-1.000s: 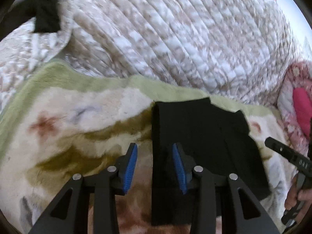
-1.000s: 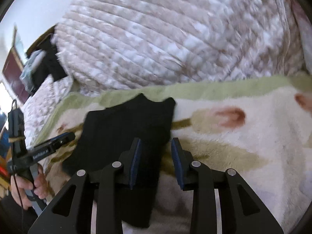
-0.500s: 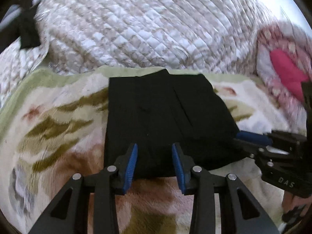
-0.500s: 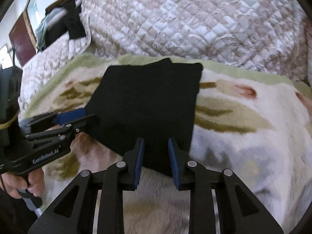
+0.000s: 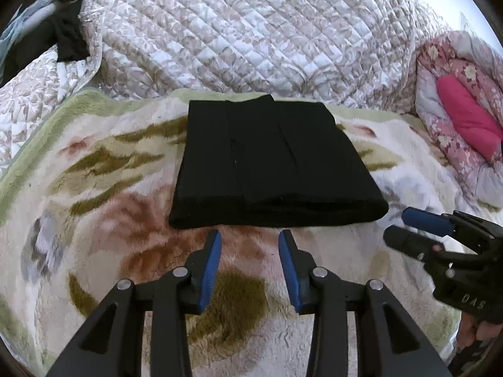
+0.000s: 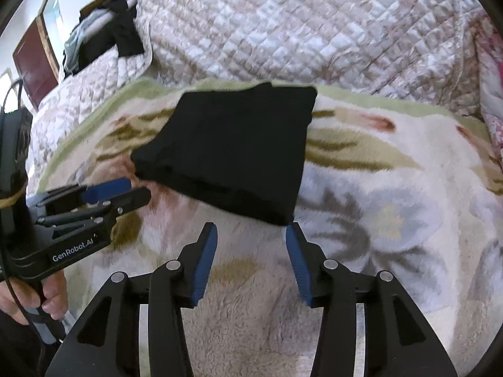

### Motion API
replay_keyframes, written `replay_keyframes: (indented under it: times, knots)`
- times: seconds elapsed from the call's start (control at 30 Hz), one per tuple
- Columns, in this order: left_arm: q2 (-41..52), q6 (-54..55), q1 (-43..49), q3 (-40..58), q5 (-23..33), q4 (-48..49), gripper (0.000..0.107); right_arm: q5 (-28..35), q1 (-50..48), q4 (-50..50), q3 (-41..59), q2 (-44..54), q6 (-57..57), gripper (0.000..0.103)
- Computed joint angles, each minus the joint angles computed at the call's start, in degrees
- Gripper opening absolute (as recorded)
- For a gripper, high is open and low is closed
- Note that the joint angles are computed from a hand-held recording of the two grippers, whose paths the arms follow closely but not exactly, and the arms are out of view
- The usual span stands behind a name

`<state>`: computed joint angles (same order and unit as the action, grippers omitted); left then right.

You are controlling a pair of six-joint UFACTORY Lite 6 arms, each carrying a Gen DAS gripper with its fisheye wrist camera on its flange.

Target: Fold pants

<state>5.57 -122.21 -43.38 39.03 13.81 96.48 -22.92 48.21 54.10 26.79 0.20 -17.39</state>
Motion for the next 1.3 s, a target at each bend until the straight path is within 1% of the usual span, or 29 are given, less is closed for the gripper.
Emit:
replay_keyframes:
  times: [0.17,0.3,0.37,0.47,0.63,1.3]
  knots:
    - [3.5,-2.1,0.2,1.0,-0.8,1.8,0.040,1.0,-0.6,-2.5,1.6,3.4,1.2,0.046]
    - [4.9,-2.5,-0.7,1.4,0.4,2.1,0.041,2.0,-1.3,-4.4,2.4,5.3,2.4,0.046]
    - [4.9,-3.1,-0.8,1.3,0.4,2.8,0.043,2.1,-1.5,-4.6,2.8,6.2,2.1,0.046]
    - [5.5,-2.9,-1.0,1.4,0.8,2.6,0.047,1.9,-1.5,-4.7,2.9,6.6,2.1,0.047]
    - [5.8,-3.4,0.2,1.5,-0.5,3.0,0.051,1.9,-1.4,-4.5,3.5,7.5,1.7,0.049]
    - [6.6,-3.6,-0.1,1.6,0.5,4.1,0.057,1.3,-0.9,-3.6,4.0,8.6,0.3,0.052]
